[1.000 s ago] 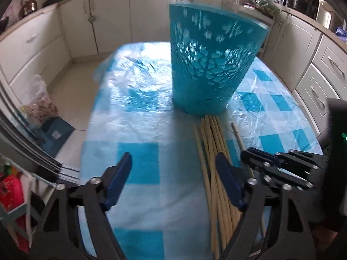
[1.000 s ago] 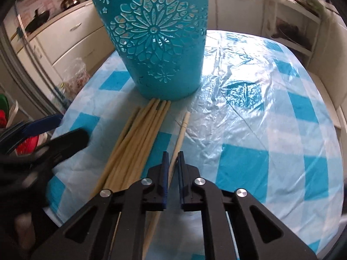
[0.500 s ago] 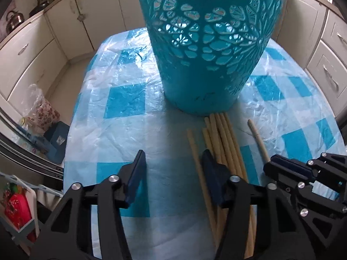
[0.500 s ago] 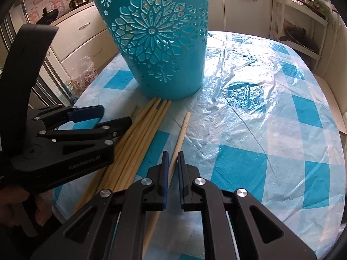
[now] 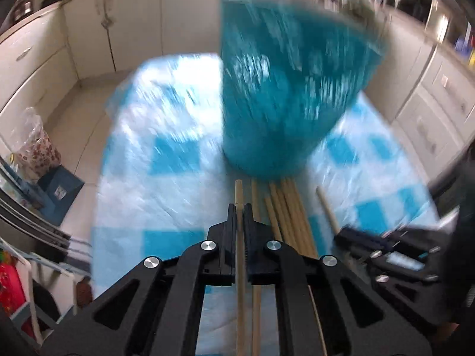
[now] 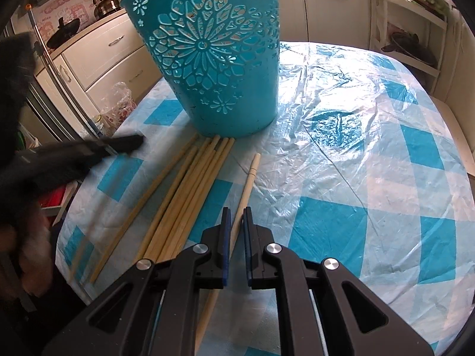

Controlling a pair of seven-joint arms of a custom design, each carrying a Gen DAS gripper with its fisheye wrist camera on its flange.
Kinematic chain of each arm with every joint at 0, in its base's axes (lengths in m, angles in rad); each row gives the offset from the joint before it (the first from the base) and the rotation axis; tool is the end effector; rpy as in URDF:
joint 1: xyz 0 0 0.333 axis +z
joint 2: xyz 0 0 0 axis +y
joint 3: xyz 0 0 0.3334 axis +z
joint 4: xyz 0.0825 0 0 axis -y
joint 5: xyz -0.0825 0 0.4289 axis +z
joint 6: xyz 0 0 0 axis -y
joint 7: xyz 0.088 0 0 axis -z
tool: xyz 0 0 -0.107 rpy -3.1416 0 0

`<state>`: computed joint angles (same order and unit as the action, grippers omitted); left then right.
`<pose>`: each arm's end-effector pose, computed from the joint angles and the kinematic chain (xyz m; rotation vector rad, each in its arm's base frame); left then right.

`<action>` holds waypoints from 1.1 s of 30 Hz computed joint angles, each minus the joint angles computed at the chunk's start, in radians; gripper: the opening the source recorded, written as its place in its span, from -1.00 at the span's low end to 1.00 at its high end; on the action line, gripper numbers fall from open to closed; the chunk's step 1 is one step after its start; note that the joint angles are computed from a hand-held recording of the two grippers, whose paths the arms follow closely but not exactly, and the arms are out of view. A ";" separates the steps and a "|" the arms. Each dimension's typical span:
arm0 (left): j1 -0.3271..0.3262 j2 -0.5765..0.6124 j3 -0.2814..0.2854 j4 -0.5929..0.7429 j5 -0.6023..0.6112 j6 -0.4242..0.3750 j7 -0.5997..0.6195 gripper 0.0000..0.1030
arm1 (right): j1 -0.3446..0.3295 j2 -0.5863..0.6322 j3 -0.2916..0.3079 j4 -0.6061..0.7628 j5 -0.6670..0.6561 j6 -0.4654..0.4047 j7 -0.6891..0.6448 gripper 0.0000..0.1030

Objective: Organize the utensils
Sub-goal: 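Lift the chopstick into the teal basket with the left gripper while the right gripper grasps another chopstick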

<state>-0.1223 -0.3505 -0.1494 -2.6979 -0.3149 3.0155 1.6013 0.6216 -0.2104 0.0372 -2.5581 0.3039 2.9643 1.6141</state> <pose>0.4491 -0.1006 0.4001 -1.8897 1.9127 -0.8074 0.4126 0.2939 0.3959 -2.0578 1.4629 -0.1745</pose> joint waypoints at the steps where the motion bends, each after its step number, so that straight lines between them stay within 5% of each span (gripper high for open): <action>1: -0.058 -0.029 0.062 -0.021 -0.052 0.046 0.044 -0.91 | 0.001 0.000 0.000 0.000 0.002 0.001 0.001 -0.82; 8: -0.190 -0.147 0.180 -0.090 -0.114 0.207 0.122 -0.91 | 0.001 0.001 0.001 -0.002 0.000 0.007 0.011 -0.82; 16: -0.440 -0.136 0.413 0.025 -0.025 0.470 0.050 -0.91 | 0.018 0.003 -0.015 -0.002 0.027 0.014 -0.009 -0.82; 22: -0.425 0.060 0.407 0.221 0.024 0.698 -0.082 -0.90 | 0.057 0.001 -0.048 -0.004 0.129 0.022 -0.091 -0.82; 26: -0.380 0.205 0.384 0.345 0.004 0.707 -0.164 -0.90 | 0.018 0.001 -0.012 -0.008 0.073 0.029 -0.060 -0.82; 33: -0.292 0.268 0.285 0.355 -0.032 0.640 -0.107 -0.90 | 0.018 0.015 -0.021 0.006 0.058 0.025 -0.058 -0.82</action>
<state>-0.4146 -0.0821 0.1360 -2.3424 -0.3467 3.6559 1.4945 0.6396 -0.1958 0.0159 -2.5519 0.3623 2.9893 1.5559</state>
